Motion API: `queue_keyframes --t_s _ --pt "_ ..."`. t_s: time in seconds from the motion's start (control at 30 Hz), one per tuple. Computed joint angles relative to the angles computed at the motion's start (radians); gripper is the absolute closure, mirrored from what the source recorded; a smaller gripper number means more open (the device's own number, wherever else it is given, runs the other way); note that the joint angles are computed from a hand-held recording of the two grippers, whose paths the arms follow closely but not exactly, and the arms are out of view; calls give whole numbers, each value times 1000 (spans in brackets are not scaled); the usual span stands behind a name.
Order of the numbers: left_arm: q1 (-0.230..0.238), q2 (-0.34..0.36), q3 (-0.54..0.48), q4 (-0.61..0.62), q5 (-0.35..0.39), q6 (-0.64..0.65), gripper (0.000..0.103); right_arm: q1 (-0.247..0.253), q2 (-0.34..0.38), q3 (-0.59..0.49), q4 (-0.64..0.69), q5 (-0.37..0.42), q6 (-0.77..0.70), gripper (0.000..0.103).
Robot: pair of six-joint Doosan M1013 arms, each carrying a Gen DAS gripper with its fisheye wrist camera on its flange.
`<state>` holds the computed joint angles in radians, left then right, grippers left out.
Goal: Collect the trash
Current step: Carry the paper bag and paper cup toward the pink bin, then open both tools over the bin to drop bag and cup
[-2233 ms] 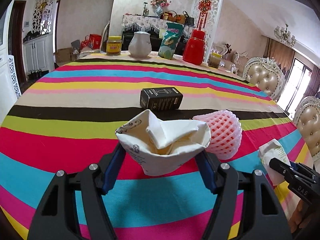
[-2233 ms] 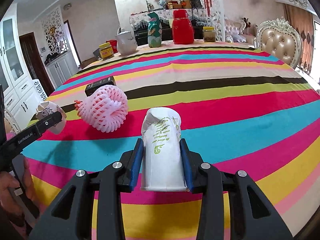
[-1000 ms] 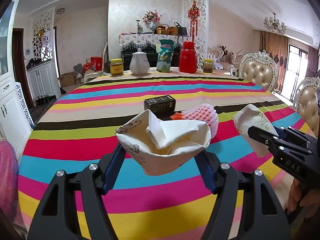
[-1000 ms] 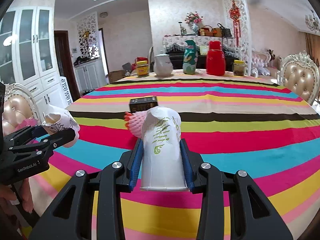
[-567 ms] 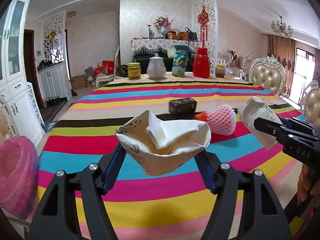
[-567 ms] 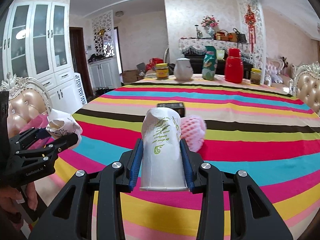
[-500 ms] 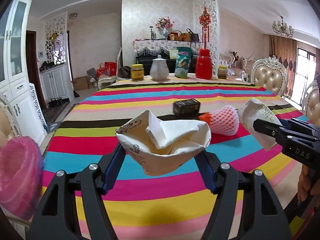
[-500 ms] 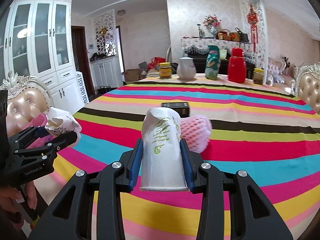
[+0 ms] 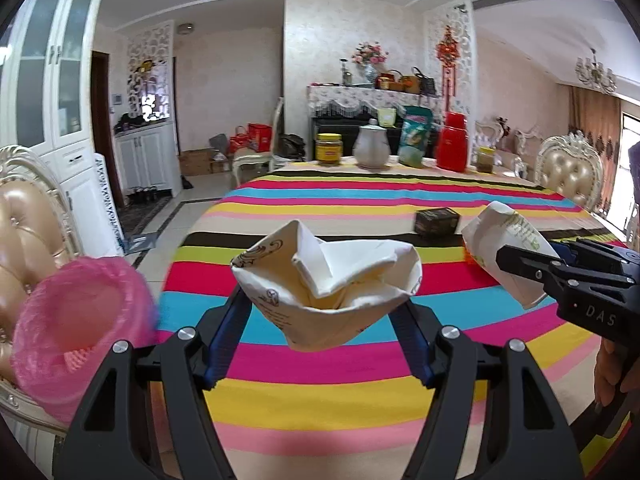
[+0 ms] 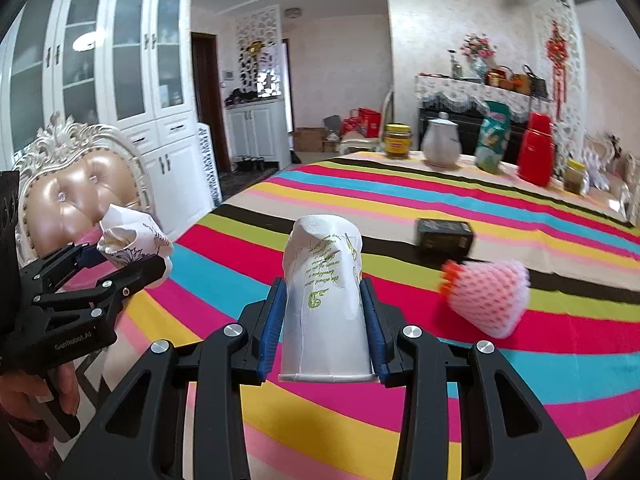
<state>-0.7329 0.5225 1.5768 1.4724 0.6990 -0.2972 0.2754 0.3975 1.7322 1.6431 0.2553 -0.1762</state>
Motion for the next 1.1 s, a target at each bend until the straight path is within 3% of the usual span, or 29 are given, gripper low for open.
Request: queue_keyframes --t_s 0.3,0.6,0.9,1.1 --pt "24 -74 100 35 99 -77 36 75 34 -70 -137 27 115 66" --pt "64 -148 197 12 196 -105 36 148 80 -155 -243 109 217 66" --pt "140 -206 281 -14 197 -163 36 210 130 -247 -395 160 378 66" --pt "198 -223 315 -31 127 -199 36 245 171 -315 -497 203 489 65"
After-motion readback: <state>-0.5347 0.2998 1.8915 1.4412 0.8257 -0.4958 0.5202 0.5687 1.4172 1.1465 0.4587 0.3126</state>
